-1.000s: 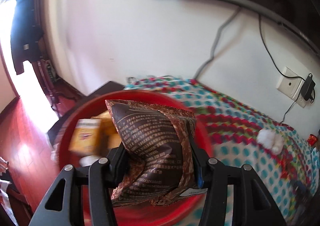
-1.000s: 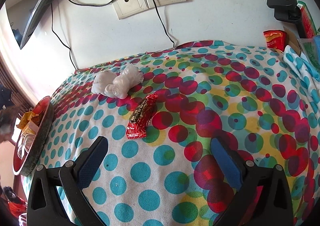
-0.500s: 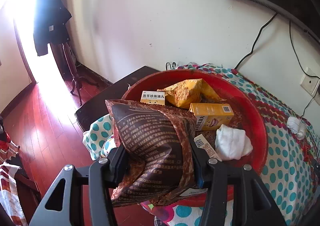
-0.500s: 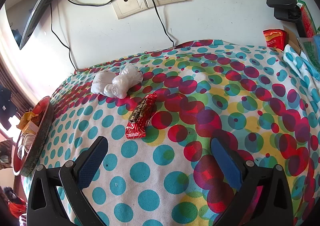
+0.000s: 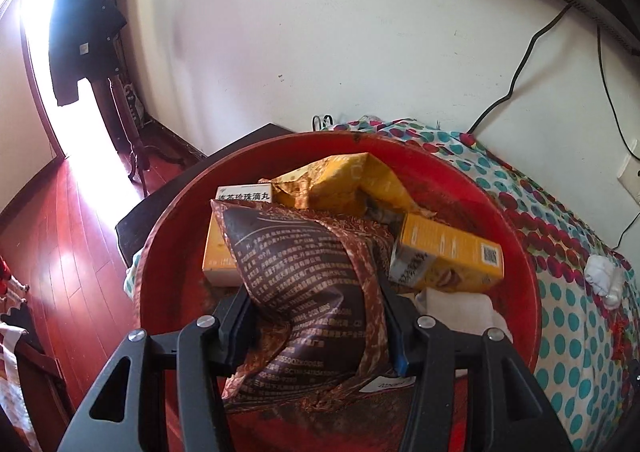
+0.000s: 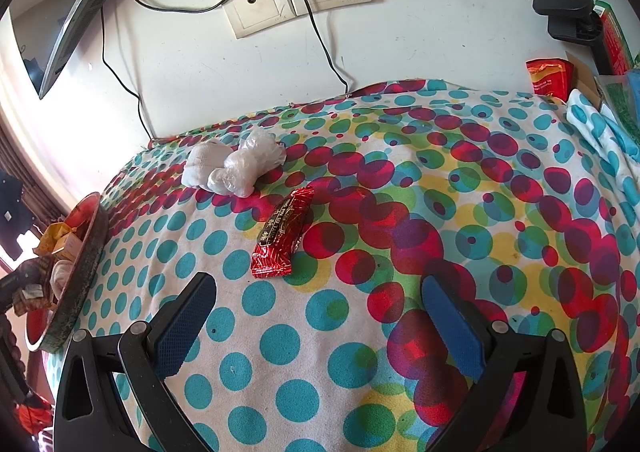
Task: Organize objects
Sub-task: 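Reach the right gripper to the red-wrapped candy bar and grasp it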
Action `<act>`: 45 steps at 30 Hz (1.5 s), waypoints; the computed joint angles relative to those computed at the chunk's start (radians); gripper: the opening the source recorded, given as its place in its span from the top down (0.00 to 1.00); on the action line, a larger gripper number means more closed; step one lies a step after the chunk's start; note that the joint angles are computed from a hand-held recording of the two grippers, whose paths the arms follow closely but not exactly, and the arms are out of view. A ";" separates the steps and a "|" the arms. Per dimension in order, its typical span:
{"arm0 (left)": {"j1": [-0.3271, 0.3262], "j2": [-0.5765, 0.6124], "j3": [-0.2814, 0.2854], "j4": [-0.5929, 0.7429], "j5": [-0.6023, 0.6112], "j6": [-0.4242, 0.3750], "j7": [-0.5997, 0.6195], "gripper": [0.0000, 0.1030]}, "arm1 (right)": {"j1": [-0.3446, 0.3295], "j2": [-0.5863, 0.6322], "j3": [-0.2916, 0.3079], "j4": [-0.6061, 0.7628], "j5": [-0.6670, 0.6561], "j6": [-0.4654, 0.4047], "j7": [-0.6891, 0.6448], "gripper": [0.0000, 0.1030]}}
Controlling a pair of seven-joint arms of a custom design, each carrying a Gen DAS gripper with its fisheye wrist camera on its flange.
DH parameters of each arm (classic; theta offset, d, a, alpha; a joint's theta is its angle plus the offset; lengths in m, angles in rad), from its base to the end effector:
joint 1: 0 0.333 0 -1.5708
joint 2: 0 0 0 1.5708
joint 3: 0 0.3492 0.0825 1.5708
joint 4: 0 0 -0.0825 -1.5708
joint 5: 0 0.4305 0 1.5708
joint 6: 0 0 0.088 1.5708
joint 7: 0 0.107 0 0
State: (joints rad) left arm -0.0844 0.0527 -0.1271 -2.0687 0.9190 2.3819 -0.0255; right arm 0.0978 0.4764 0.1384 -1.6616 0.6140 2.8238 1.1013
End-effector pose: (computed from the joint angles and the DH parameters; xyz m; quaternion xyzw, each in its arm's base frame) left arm 0.6133 -0.1228 0.4452 -0.8601 0.3601 -0.1571 0.3254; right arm 0.7602 0.1361 0.4100 -0.7001 0.6042 -0.1167 0.3622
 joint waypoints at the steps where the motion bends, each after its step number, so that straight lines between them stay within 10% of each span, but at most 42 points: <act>1: 0.000 -0.001 0.001 -0.002 0.002 0.001 0.000 0.45 | -0.002 0.000 0.002 0.001 0.001 -0.001 -0.003 0.00; 12: -0.024 -0.067 -0.040 -0.055 0.103 -0.121 0.010 0.16 | -0.001 0.000 0.000 0.001 0.001 -0.001 -0.003 0.00; 20: -0.064 -0.120 -0.081 -0.073 0.196 -0.231 -0.021 0.15 | 0.001 0.001 -0.002 0.001 -0.004 -0.003 0.001 0.00; 45: -0.133 -0.204 -0.158 -0.249 0.225 -0.092 -0.302 0.15 | 0.118 0.036 -0.113 0.055 -0.279 -0.052 0.190 0.01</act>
State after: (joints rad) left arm -0.2169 -0.1509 -0.2856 -2.3172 1.1445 2.2904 -0.3279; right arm 0.2163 0.5122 0.0258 -1.6063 0.3351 2.7714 1.2915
